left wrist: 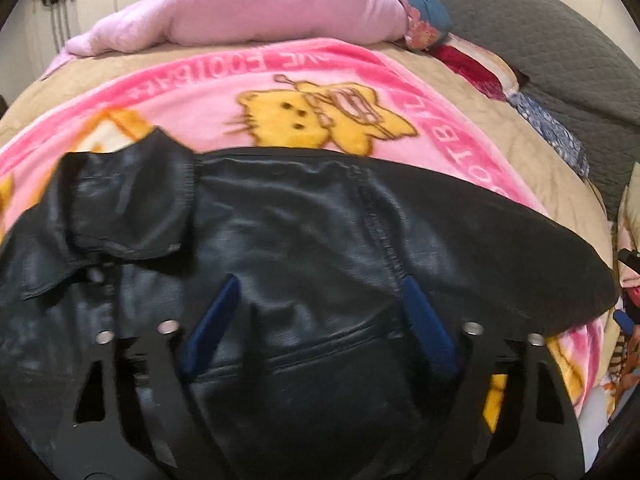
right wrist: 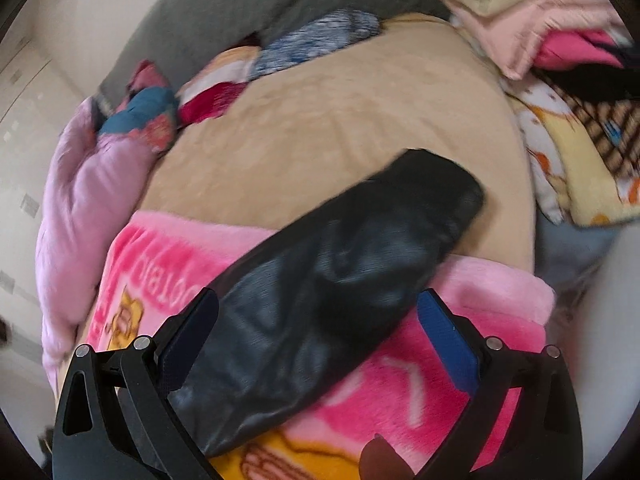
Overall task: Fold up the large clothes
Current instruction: 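Close the right tool on one sleeve cuff while the left tool presses the jacket body, then lift the sleeve with the right tool and fold it across the jacket body while the left tool holds it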
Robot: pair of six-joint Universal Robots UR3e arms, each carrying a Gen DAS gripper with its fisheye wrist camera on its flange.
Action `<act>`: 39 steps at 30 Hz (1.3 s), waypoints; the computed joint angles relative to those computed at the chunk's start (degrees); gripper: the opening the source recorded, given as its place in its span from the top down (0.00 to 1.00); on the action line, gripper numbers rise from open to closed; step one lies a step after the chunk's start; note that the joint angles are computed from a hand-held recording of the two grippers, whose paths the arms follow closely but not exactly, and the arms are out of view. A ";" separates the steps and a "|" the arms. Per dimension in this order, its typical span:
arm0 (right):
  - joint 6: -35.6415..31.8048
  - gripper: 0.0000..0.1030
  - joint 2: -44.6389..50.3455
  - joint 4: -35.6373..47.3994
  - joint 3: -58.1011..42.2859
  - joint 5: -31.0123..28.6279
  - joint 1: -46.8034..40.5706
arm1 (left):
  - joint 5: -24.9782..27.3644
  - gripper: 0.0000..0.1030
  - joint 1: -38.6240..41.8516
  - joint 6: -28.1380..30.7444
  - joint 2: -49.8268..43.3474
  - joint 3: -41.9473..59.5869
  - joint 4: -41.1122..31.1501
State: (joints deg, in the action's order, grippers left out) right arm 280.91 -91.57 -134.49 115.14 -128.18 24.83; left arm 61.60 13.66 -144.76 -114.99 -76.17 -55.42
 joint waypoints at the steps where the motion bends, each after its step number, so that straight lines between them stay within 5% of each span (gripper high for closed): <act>1: 1.61 0.04 -0.68 -0.08 1.22 0.06 -0.31 | 0.64 0.43 -0.80 -0.11 -0.54 0.30 0.54; 7: -0.01 0.04 -2.86 -13.54 11.84 3.00 -6.16 | 0.91 0.73 -4.44 -2.18 -6.63 4.80 0.86; 12: -3.80 0.06 0.47 -28.09 17.29 4.35 -10.82 | 0.77 0.73 -5.69 -2.94 -9.95 5.83 3.64; 13: -4.68 0.18 1.71 -29.50 17.02 3.75 -10.83 | 0.01 0.73 -5.42 -2.81 -10.45 7.07 2.15; 14: -4.77 0.42 2.22 -29.49 16.79 3.32 -10.82 | -0.98 0.73 -5.02 -2.34 -11.13 8.93 -0.15; 16: -4.61 0.67 3.38 -31.87 17.37 2.12 -10.63 | -2.82 0.74 -4.24 -1.22 -12.24 12.50 -4.23; 20: -6.86 0.85 3.59 -41.85 19.40 -3.76 -7.49 | -8.44 0.80 -1.11 1.60 -8.32 11.13 -13.42; 23: -12.37 0.86 5.39 -46.70 16.22 -9.12 -3.55 | -8.52 0.80 -0.62 8.25 -1.80 1.45 -14.49; 26: -20.71 0.86 8.40 -53.05 10.93 -12.82 0.49 | -7.83 0.79 -0.91 8.53 -1.46 -2.36 -10.85; 29: -32.91 0.86 13.61 -58.76 2.06 -15.92 4.79 | -13.06 0.80 2.22 9.39 -6.84 9.41 -27.10; 31: -40.76 0.87 16.93 -60.03 -4.77 -17.09 7.07 | -13.81 0.79 4.06 10.97 -5.19 9.36 -28.52; 39: -59.37 0.89 28.39 -61.45 -29.54 -13.23 12.97 | -20.94 0.42 17.20 25.77 0.01 21.68 -49.72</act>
State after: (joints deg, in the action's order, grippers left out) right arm 221.54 -63.18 -195.94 85.60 -141.41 37.80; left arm 40.66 30.86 -118.99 -114.98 -54.49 -105.15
